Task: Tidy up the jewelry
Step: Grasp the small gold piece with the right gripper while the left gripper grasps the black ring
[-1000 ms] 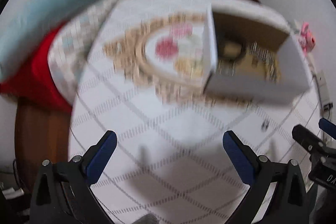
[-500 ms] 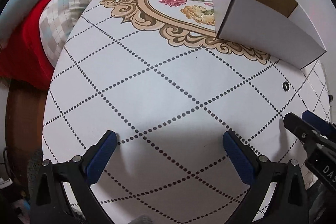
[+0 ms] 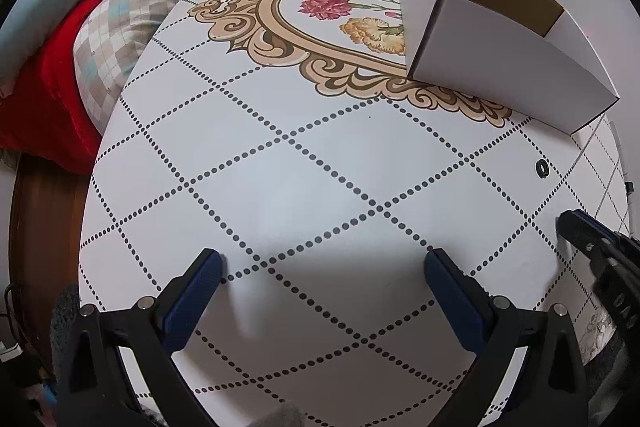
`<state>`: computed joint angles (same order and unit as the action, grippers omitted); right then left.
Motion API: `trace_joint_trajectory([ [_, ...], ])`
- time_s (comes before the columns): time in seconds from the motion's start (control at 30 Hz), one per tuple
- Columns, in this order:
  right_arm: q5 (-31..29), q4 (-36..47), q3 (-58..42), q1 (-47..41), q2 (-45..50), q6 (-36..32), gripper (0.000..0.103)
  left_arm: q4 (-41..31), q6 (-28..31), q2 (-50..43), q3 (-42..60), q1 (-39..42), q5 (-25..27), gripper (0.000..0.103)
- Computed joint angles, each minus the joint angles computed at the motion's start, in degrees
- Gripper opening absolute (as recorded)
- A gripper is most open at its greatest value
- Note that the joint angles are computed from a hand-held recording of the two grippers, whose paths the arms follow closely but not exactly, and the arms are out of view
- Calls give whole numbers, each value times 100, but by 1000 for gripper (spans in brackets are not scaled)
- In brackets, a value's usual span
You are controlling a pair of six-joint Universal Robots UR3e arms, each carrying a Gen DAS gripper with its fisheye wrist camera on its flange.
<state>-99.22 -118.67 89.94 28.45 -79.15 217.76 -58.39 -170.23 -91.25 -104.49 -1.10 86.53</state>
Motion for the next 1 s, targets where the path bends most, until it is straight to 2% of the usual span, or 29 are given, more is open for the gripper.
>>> trace_joint_trajectory([
  [0.27, 582, -652, 1338, -716, -1262, 262, 11, -175, -173, -224, 315, -147, 113, 103],
  [0.43, 604, -569, 1730, -1174, -1755, 160, 11, 1, -321, -473, 732, -893, 190, 103],
  [0.6, 592, -534, 2099, -1620, -2068, 3, 11, -6, -564, -1123, 1552, -1612, 146, 103],
  [0.73, 614, -533, 2285, -1894, -2207, -100, 11, 105, -702, -1567, 2080, -1986, 312, 100],
  [0.77, 609, -552, 2304, -1920, -2205, -101, 11, 148, -706, -1703, 2205, -2060, 374, 98],
  [0.93, 600, -631, 2370, -2068, -2196, -163, 11, 62, -666, -1963, 2524, -2176, 459, 65],
  [0.97, 594, -647, 2368, -2082, -2182, -173, 11, 4, -654, -1990, 2577, -2153, 438, 53],
  [1.0, 586, -668, 2363, -2089, -2158, -184, 11, 15, -668, -2002, 2564, -2124, 363, 50],
])
